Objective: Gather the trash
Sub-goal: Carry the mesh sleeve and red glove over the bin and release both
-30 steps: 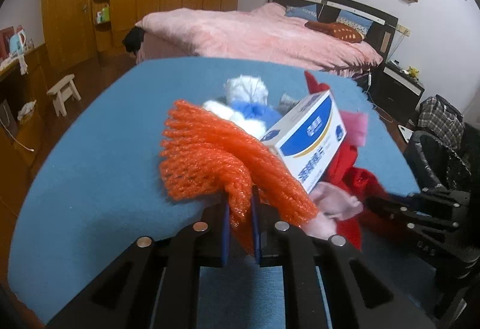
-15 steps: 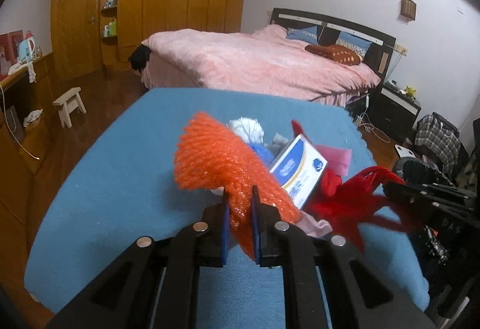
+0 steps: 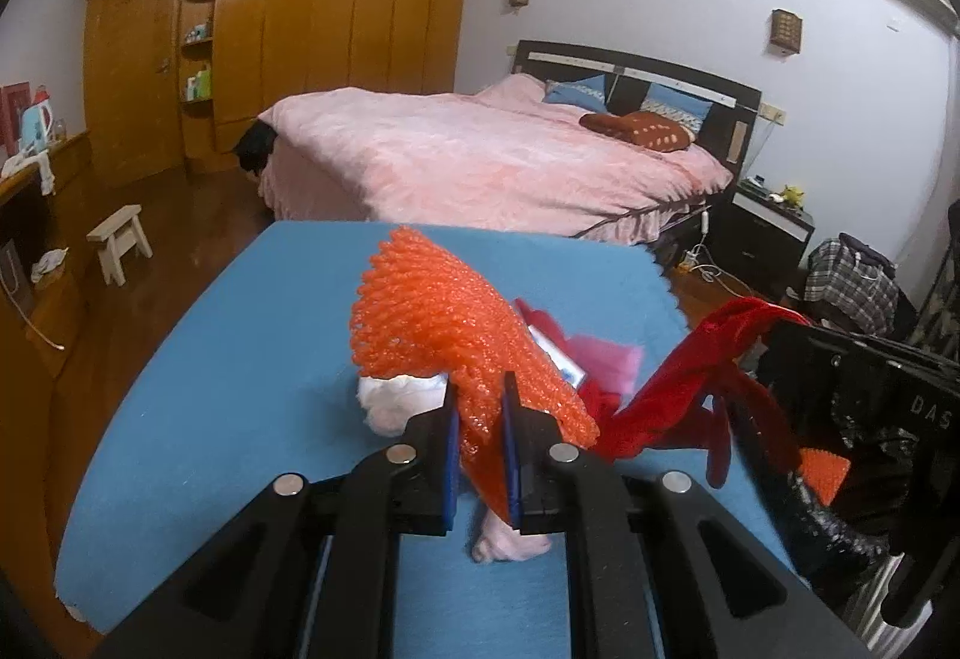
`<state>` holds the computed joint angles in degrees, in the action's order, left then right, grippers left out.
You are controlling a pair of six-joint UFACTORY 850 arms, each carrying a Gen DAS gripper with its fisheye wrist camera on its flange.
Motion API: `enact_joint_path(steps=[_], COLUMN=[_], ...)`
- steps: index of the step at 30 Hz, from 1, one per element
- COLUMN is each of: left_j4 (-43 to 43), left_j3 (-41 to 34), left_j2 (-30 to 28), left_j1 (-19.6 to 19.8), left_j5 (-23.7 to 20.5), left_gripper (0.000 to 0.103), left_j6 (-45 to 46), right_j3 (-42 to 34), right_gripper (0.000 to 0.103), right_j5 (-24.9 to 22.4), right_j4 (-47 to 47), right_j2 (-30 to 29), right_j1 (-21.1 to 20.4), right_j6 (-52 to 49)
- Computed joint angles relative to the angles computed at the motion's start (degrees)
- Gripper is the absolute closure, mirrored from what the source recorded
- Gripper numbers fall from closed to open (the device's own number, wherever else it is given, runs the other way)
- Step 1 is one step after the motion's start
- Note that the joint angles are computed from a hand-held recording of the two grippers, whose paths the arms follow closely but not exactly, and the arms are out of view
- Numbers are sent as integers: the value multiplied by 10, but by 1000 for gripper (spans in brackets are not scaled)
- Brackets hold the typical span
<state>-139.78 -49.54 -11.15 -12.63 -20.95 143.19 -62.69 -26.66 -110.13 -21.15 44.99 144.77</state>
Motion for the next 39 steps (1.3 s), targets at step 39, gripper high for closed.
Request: enact_joint_path(steps=[39], left_j4=[139], left_j3=[-78], left_j2=[-61], left_j1=[-200], left_j5=[-39], left_gripper=[91], left_j6=[-84], right_j3=[267], right_gripper=[96], right_j5=[-214], right_j4=[224], right_j2=[243], right_j1=[8], right_j6=[-36])
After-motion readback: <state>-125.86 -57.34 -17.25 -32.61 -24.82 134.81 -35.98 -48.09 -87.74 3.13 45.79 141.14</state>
